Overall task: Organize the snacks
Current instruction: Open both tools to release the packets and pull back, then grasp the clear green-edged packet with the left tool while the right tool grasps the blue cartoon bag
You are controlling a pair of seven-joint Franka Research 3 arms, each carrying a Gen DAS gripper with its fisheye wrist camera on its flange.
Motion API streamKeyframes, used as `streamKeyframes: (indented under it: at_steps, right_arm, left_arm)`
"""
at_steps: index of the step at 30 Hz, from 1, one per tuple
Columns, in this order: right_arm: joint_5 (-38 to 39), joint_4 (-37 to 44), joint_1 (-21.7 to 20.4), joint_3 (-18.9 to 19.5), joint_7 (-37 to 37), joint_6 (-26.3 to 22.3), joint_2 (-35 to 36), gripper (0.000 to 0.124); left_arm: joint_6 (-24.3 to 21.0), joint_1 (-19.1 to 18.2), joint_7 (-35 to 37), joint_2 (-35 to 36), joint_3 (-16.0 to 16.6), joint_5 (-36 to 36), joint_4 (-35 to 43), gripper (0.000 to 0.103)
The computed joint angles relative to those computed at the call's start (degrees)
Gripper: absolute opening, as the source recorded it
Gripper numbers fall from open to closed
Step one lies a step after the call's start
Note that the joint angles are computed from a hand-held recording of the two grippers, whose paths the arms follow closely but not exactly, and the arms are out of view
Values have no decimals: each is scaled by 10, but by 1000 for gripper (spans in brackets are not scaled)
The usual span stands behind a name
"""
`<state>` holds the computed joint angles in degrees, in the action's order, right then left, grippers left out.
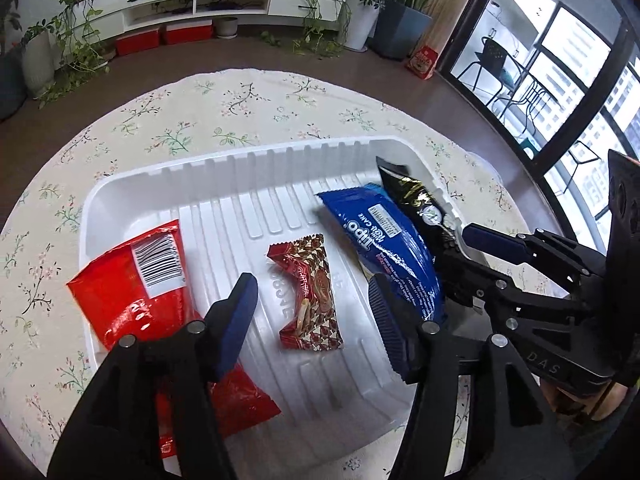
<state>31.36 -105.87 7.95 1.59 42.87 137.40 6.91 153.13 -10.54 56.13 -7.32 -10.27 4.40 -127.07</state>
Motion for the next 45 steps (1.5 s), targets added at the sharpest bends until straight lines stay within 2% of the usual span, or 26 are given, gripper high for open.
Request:
streamKeyframes:
  at_steps: [3,7,8,10,13,17,20,23,25,27,30,32,37,42,45]
  right_arm:
    - [18,-8,-3,0,-13,9,-10,59]
    - [53,-18,-6,-1,-42,17,-27,66]
    - [71,-23,-8,-2,-56,19,-34,67]
    - [107,-30,-12,-6,-84,16,-47,72]
    - [190,-49,-18,-17,-146,16,-77,80]
    - [270,-68,-20,-36,-193,14,-110,85]
    - [331,-93,-23,-55,-217,1,-142,89]
    - [361,-130,-29,-75,-218,-24,-174,90]
    - [360,-155,-33,-82,-212,-32,-192,91]
    - [335,-180,-37,-82,-196,-28,-210,91]
    - [307,-209,-37,-90,-179,-45,-241,91]
    - [294,-235,-37,-97,-175,-56,-268,91]
    - [205,-302,-50,-102,-126,-104,-338,90]
    - [141,-340,-56,-108,-94,-137,-399,88]
    - [117,-355,-56,-110,-88,-148,-428,86]
  left_arm:
    - [3,0,-13,-17,-3,5,-8,67]
    - [9,-4,-25,-53,-4,15,-24,82]
    - [10,-5,-31,-66,-4,15,-31,84]
    - [12,-7,-47,-101,-8,22,-49,97]
    - [21,-3,-82,-180,-24,55,-95,103]
    - [19,-3,-138,-298,-47,89,-160,103]
    - [-3,-3,-187,-395,-75,116,-207,103]
    - [-55,-23,-234,-480,-103,128,-242,103]
    - [-104,-54,-256,-512,-106,117,-252,103]
    - [-153,-86,-308,-541,-112,85,-266,103]
    - [-169,-129,-398,-599,-129,53,-316,103]
    - [-183,-163,-438,-614,-136,38,-337,102]
    - [-196,-229,-480,-593,-155,43,-347,101]
    - [-181,-257,-489,-546,-157,65,-335,101]
    - [-184,-255,-482,-516,-153,80,-316,96]
